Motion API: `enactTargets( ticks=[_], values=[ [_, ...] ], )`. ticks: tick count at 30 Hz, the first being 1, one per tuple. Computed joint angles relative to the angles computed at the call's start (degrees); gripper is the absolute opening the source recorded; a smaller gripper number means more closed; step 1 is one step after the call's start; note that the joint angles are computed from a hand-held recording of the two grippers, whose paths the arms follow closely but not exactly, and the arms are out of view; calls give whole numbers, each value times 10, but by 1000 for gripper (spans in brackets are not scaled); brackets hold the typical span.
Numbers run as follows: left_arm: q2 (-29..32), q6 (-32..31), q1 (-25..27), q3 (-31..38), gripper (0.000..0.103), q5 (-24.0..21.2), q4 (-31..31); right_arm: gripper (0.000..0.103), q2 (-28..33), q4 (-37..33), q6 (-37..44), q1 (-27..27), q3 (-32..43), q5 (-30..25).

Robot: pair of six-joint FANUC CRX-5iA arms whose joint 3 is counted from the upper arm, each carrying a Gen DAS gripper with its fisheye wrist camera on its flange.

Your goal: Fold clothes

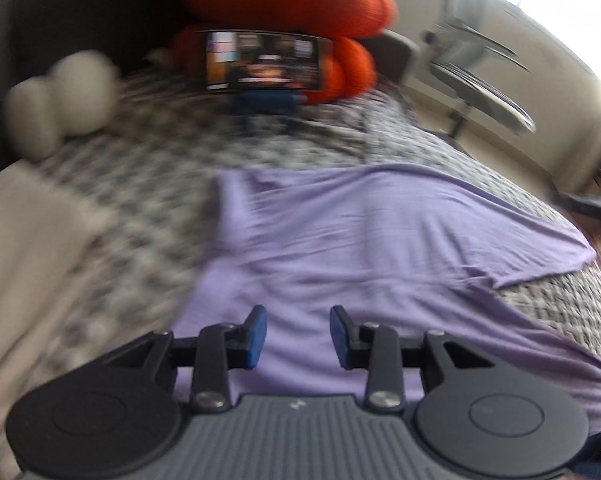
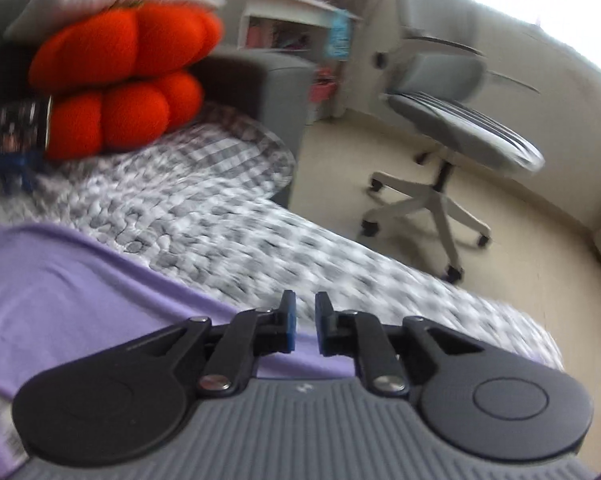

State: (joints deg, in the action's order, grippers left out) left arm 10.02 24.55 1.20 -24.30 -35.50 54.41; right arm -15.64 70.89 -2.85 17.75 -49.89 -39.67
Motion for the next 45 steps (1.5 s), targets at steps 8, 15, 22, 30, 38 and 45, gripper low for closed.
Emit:
enactTargets(
  ticks=[8,15,22,30,38,45],
  values=[
    [-24,34,53,-31,36,-2,-16,29,-187,-189,-42,227,-74,-228],
    [-13,137,38,-15,36,25,-89,36,-251,-261,-52,372,-92,-283],
    [-6,231,36,-7,15,42,-128,29,-194,-274,-31,404,-86,-238],
    [-21,232,42,-25,5,67,-104,4,-144,-251,-81,410,-70,-297],
    [-6,223,41,-24,10,58,-91,15,-182,-232,-177,466,-98,-287],
    [-7,226,39,-23,10,62,-100,11,-150,-217,-243,498,-98,-331]
  ],
)
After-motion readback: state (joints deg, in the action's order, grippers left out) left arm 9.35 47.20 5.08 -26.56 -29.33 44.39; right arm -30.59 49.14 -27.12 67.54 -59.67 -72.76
